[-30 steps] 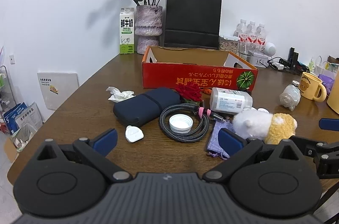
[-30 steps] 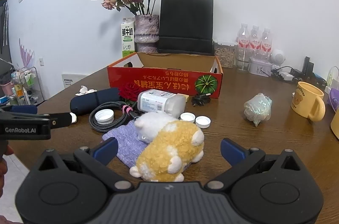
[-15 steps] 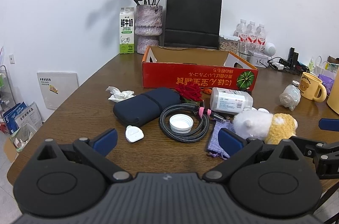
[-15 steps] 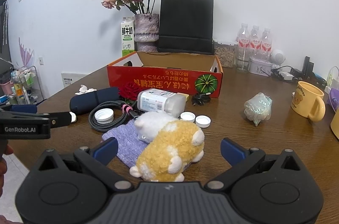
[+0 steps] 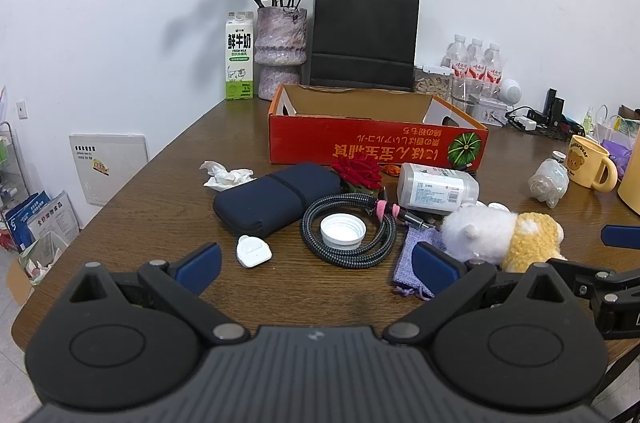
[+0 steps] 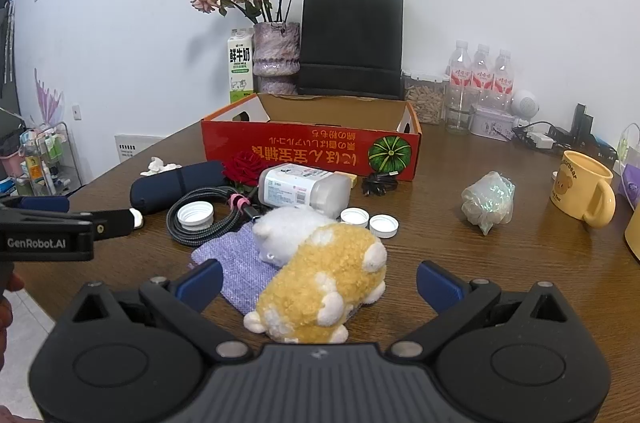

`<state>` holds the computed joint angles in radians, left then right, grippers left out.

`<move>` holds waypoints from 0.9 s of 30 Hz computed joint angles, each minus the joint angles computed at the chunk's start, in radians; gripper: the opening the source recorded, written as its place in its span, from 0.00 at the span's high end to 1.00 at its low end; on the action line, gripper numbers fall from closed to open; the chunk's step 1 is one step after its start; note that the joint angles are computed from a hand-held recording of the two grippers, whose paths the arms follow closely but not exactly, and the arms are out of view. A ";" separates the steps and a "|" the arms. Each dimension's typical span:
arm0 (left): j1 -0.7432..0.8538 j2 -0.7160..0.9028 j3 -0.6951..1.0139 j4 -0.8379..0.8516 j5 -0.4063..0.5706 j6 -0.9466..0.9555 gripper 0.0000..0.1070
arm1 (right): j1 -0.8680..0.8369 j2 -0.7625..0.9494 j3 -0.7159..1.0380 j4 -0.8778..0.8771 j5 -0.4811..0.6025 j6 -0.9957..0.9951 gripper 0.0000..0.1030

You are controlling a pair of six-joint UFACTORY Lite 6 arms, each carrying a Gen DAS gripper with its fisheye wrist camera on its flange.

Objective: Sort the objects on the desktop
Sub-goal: 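Reach the right gripper toward the white-and-yellow plush toy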

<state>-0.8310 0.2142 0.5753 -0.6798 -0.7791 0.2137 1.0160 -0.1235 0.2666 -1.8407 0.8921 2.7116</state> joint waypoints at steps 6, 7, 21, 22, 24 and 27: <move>0.008 0.013 0.002 0.015 -0.001 -0.017 0.04 | -0.011 0.010 0.004 -0.011 -0.008 0.007 0.00; 0.010 0.015 0.002 0.017 0.000 -0.019 0.04 | -0.013 0.011 0.005 -0.013 -0.009 0.008 0.00; 0.077 0.062 0.069 0.035 0.071 0.016 0.04 | -0.137 0.080 0.052 -0.141 -0.099 0.049 0.00; 0.083 0.068 0.077 0.033 0.076 0.022 0.04 | -0.150 0.091 0.060 -0.153 -0.108 0.054 0.00; 0.095 0.083 0.092 0.029 0.082 0.033 0.04 | -0.174 0.113 0.073 -0.186 -0.124 0.073 0.00; 0.123 0.111 0.121 0.052 0.100 0.030 0.04 | -0.211 0.156 0.102 -0.224 -0.145 0.089 0.00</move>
<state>-0.7076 0.3250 0.6963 -0.6280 -0.6786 0.2439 0.8054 0.0320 0.3682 -2.0647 0.7470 2.8005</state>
